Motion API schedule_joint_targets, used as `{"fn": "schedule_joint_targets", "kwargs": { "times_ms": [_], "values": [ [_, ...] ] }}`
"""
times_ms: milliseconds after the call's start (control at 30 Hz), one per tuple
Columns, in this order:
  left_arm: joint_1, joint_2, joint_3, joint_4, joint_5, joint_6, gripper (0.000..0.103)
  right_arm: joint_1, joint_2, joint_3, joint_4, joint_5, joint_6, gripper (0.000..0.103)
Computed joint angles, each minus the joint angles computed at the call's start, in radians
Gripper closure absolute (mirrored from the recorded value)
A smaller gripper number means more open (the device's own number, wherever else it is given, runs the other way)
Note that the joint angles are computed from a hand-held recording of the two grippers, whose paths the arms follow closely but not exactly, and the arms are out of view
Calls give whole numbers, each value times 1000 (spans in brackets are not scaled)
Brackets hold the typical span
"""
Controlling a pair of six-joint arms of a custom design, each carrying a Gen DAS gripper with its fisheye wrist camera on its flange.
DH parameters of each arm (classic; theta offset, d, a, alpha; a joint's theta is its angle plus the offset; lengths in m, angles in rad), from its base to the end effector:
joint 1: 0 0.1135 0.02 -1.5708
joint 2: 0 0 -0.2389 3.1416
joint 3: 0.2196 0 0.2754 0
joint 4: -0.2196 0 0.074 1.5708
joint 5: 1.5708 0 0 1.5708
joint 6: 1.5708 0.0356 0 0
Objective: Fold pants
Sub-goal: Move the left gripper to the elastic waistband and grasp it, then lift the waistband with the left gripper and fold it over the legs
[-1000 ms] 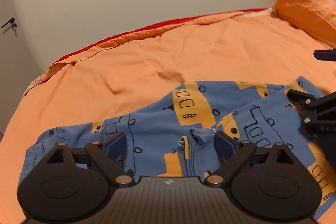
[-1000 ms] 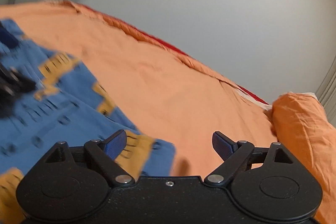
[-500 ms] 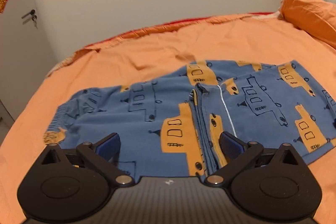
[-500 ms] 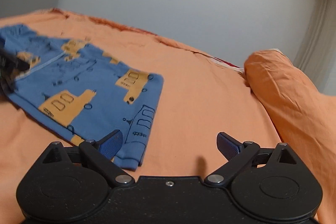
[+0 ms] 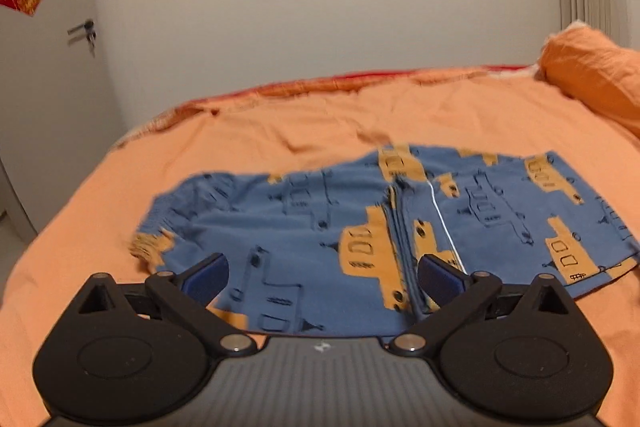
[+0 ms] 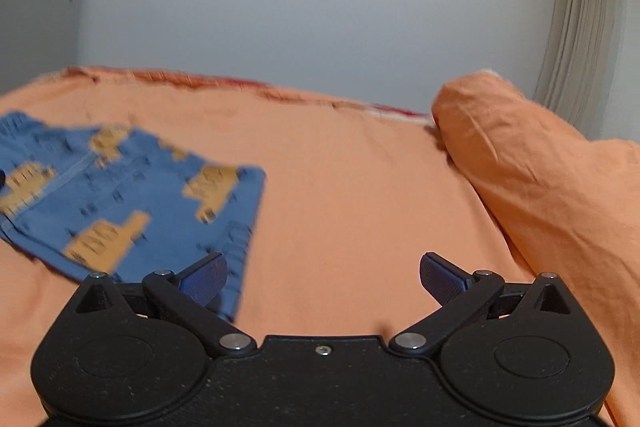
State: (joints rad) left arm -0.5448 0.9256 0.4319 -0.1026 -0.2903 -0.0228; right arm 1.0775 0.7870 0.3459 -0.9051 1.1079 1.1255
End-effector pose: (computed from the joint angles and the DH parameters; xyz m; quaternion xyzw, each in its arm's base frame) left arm 0.2028 -0.1110 0.1691 0.1602 0.8622 -0.0070 0.4805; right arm 0.0944 0.1083 0.1346 0.0792 0.8434 -0.1514 0.5093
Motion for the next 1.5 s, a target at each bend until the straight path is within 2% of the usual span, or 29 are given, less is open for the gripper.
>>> {"fn": "schedule_joint_targets", "kwargs": {
  "times_ms": [67,133,200,267,333,400,467,533,667,733,800,933,1000,1033,1100,1133,1167,1200,1267,1367,1500],
  "values": [
    [55,-93,-48,1,16,-5,0,-23,-99,-29,146,-17,-212,1],
    [166,-131,-55,-20,85,-56,0,-91,-148,-67,378,-94,-481,1],
    [316,-109,-43,-22,196,-110,0,-174,-95,-73,612,-216,-696,1],
    [476,-46,-26,16,312,-168,0,-250,57,-27,814,-362,-838,1],
    [614,56,8,78,420,-207,0,-294,214,36,969,-481,-905,1],
    [707,188,60,147,500,-243,0,-323,351,103,1070,-575,-912,1],
    [797,331,127,202,682,-270,1,-332,478,166,1130,-621,-907,1],
    [832,433,173,252,802,-302,1,-329,577,214,1154,-635,-906,1],
    [805,503,192,288,855,-275,4,-332,671,228,1174,-657,-870,1],
    [765,478,143,325,800,-280,4,-351,660,207,1197,-689,-850,1],
    [718,423,54,408,736,-317,1,-357,666,207,1201,-698,-842,1],
    [682,396,50,383,702,-374,3,-345,669,201,1211,-678,-847,1],
    [685,354,35,371,718,-442,24,-346,671,204,1208,-679,-847,1],
    [668,329,36,339,678,-455,27,-347,672,204,1210,-680,-847,1],
    [603,292,65,237,523,-420,55,-349,674,202,1214,-682,-846,1],
    [573,280,74,206,463,-396,60,-349,675,202,1215,-682,-844,1],
    [546,270,81,183,413,-374,81,-348,674,202,1214,-680,-842,1],
    [517,260,91,156,367,-357,87,-346,674,201,1214,-677,-842,1],
    [442,231,106,104,246,-333,88,-343,676,204,1210,-672,-844,1],
    [324,182,95,115,111,-243,90,-344,683,205,1216,-673,-844,1],
    [194,95,68,175,53,-81,91,-343,683,201,1227,-669,-846,1]
  ]
}}
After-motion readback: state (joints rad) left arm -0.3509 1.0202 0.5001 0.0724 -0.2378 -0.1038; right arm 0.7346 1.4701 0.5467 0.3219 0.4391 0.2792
